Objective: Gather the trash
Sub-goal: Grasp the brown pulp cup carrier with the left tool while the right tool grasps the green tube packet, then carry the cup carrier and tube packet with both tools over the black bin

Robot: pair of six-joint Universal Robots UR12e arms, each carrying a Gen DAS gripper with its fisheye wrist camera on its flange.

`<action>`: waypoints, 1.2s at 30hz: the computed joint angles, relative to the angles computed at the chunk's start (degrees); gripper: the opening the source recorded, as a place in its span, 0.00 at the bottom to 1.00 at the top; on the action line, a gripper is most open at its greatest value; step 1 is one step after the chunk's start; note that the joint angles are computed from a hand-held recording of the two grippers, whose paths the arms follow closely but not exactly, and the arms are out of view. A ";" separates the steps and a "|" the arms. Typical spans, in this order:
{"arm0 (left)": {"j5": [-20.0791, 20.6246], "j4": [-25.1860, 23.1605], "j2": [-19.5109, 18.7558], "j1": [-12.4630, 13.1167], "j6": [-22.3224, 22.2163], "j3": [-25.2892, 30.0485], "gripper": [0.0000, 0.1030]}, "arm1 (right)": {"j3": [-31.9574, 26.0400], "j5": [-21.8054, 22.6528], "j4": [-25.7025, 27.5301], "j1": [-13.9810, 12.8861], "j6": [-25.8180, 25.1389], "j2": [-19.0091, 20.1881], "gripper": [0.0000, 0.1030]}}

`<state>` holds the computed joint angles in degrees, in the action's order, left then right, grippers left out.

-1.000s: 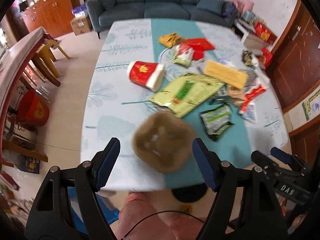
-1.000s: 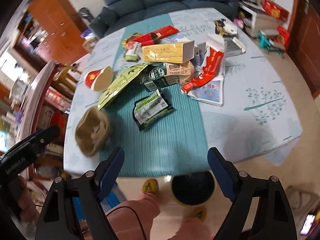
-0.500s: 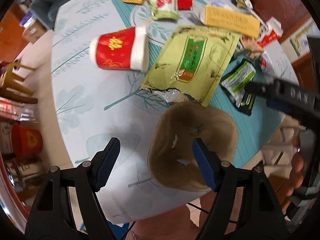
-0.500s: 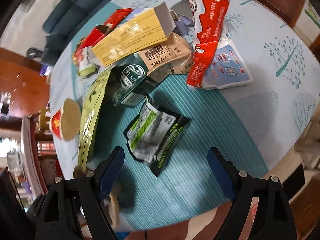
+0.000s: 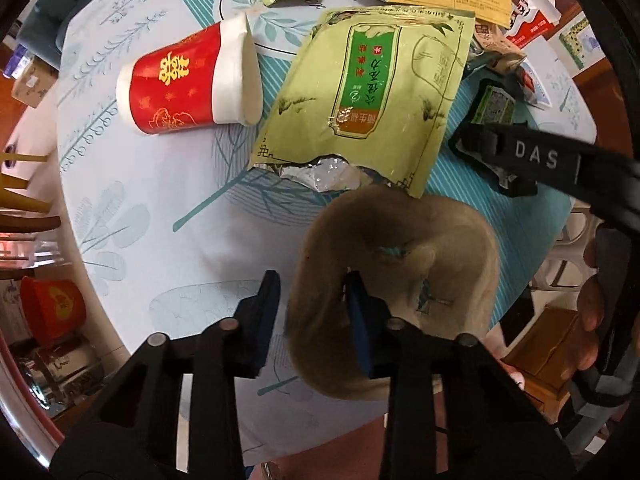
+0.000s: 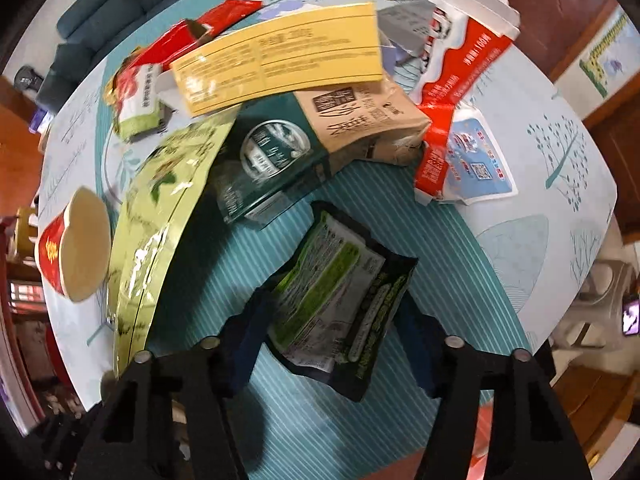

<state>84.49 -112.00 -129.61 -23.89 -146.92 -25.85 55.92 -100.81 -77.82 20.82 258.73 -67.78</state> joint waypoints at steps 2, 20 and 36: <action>-0.96 -1.26 -0.54 0.17 -0.28 0.96 0.25 | -0.14 -0.22 -0.69 0.21 0.08 0.11 0.39; -7.36 -7.92 -4.30 1.11 -4.87 8.67 0.13 | 3.46 -2.70 -4.08 4.45 2.00 -5.84 0.10; -13.61 6.17 7.86 2.84 -8.29 -7.71 0.12 | 9.72 -4.26 -10.09 5.85 -1.48 -11.41 0.08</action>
<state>70.88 -105.83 -121.75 -21.06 -155.21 -33.56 65.64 -105.07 -87.91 26.67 257.25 -79.19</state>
